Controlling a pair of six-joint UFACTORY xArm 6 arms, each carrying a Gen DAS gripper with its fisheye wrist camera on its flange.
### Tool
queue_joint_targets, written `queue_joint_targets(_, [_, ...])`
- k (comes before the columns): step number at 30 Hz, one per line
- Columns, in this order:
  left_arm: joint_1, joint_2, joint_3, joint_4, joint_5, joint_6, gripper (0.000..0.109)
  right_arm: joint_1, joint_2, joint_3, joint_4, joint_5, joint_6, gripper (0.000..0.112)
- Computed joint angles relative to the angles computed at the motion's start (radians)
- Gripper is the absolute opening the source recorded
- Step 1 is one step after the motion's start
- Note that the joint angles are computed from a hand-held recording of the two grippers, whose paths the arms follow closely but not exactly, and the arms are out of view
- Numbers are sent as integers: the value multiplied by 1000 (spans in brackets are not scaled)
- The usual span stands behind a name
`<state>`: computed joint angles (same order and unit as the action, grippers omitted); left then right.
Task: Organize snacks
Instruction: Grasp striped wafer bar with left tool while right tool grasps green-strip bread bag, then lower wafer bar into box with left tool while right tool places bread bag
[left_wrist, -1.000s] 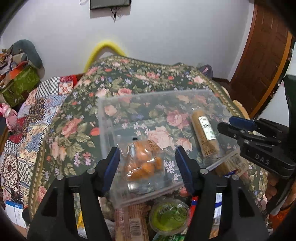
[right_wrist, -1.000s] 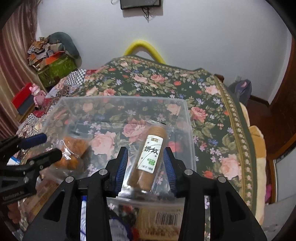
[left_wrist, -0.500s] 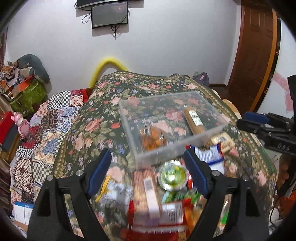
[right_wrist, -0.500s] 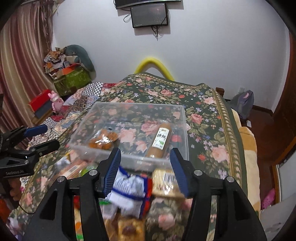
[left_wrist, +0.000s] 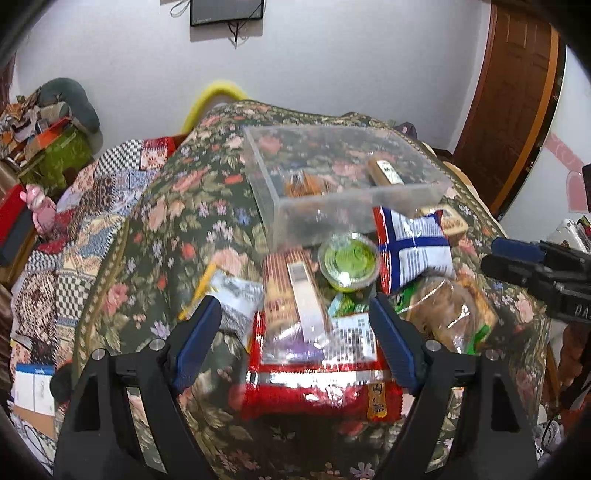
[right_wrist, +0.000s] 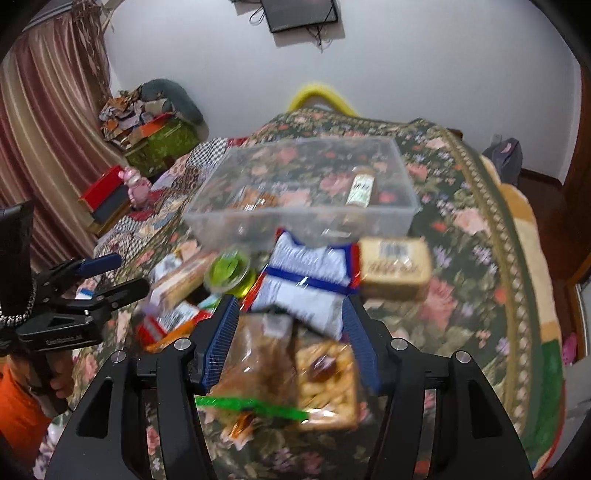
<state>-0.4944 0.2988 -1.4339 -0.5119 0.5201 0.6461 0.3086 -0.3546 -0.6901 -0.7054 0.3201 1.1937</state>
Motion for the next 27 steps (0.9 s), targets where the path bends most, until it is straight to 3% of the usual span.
queue_joint_targets(10, [-4, 98, -75, -4, 21, -34, 81, 44, 106, -31, 96, -18, -41, 55])
queue_joint_targets(13, [-11, 132, -98, 30, 8, -65, 71, 54, 127, -50, 81, 9, -31, 55])
queue_joint_targets(17, [-30, 142, -75, 84, -73, -83, 70, 54, 142, -54, 91, 2, -37, 55])
queue_joint_targets(18, [-34, 141, -69, 79, -82, -72, 65, 54, 142, -55, 85, 4, -36, 55])
queue_joint_targets(19, [-35, 144, -72, 67, -71, -61, 55, 55, 144, -58, 82, 7, -37, 56])
queue_joint_targets(21, [-37, 153, -78, 87, -67, -90, 50, 57, 153, -62, 86, 7, -47, 55])
queue_joint_targets(27, [-20, 143, -83, 48, -42, -81, 45, 54, 139, -45, 45, -1, -4, 44])
